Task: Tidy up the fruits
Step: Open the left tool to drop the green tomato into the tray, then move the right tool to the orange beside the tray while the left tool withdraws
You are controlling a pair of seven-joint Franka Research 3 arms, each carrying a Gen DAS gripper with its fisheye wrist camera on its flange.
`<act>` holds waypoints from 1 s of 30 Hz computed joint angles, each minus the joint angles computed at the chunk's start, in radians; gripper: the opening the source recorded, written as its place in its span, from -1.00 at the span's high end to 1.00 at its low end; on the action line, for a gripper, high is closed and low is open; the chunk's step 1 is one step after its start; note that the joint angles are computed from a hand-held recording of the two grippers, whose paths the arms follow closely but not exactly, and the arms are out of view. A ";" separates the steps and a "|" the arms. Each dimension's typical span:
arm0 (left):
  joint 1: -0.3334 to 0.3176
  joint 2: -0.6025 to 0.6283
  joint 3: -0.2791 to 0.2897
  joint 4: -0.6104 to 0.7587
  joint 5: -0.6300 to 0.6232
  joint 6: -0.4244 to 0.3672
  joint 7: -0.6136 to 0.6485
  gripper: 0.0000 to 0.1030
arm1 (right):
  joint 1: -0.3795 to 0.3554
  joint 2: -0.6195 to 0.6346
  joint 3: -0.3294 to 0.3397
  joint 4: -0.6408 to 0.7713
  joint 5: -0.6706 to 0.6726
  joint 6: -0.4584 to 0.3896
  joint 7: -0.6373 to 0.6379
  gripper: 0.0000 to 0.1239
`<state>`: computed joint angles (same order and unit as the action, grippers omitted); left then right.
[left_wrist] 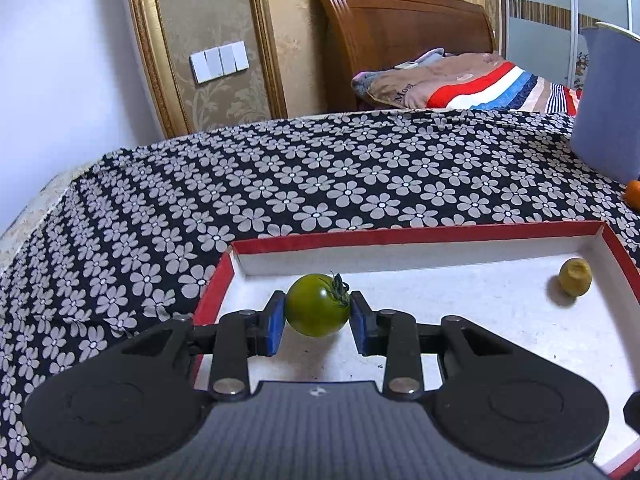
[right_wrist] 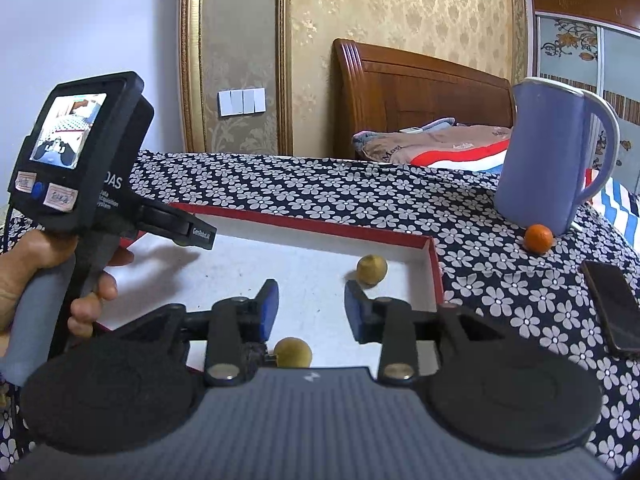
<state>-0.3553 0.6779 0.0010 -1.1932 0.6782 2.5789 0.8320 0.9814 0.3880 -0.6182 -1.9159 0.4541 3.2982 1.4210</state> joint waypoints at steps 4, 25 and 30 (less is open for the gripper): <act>0.000 0.007 0.001 0.009 -0.002 -0.011 0.001 0.36 | 0.010 -0.001 -0.007 -0.008 0.008 0.006 -0.001 0.29; -0.061 -0.481 0.133 -0.607 0.519 0.198 -0.680 -0.41 | 0.167 -0.125 -0.071 -0.198 0.286 0.201 -0.149 -0.66; -0.045 -0.585 0.097 -0.759 0.737 0.099 -0.961 -0.42 | 0.246 -0.102 -0.113 -0.181 0.435 0.162 -0.336 -0.66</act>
<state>-0.4006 0.0930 0.0984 -1.9520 1.4154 2.6779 -0.1291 1.2277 0.2865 -0.7316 -2.0970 0.8894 3.4599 1.0845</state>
